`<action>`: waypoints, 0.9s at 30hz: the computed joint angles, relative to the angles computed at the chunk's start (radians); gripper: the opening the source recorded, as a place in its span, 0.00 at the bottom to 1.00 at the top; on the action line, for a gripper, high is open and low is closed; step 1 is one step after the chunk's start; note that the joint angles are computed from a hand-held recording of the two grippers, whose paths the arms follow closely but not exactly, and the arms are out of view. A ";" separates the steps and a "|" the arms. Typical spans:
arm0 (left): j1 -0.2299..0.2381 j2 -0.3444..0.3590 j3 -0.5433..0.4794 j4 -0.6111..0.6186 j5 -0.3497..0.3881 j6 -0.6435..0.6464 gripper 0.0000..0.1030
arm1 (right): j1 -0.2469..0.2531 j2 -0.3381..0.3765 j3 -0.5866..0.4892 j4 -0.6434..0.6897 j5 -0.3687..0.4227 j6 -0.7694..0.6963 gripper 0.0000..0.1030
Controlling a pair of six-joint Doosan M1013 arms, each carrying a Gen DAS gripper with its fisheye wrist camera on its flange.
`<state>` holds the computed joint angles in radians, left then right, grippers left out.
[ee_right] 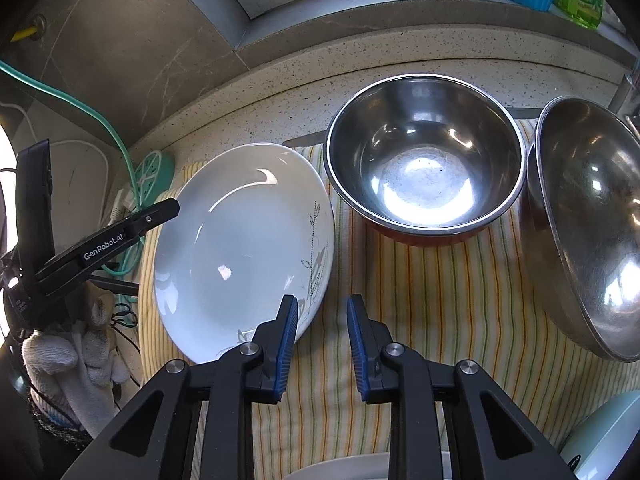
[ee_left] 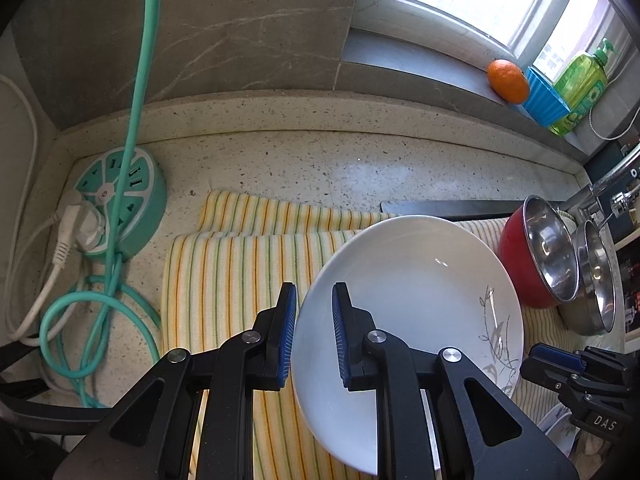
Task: Organize plates and bowls
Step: 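Move the right gripper to the rim of the white branch-pattern plate, then close the right gripper on the branch-pattern plate rim and lift it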
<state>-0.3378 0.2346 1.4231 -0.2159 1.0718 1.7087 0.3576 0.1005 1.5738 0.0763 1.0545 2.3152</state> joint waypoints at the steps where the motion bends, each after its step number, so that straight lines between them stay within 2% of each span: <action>1: 0.002 0.003 -0.001 -0.011 0.004 0.005 0.15 | 0.000 0.001 0.001 0.001 -0.001 0.001 0.21; 11: 0.005 0.011 0.001 -0.022 -0.003 0.014 0.15 | -0.003 0.018 -0.006 0.015 -0.002 -0.008 0.14; 19: 0.010 0.009 0.005 -0.028 -0.009 0.018 0.10 | -0.008 0.026 -0.004 0.052 -0.011 -0.017 0.09; 27: 0.007 0.008 0.005 -0.014 -0.008 0.035 0.10 | -0.007 0.025 -0.004 0.050 -0.010 -0.013 0.09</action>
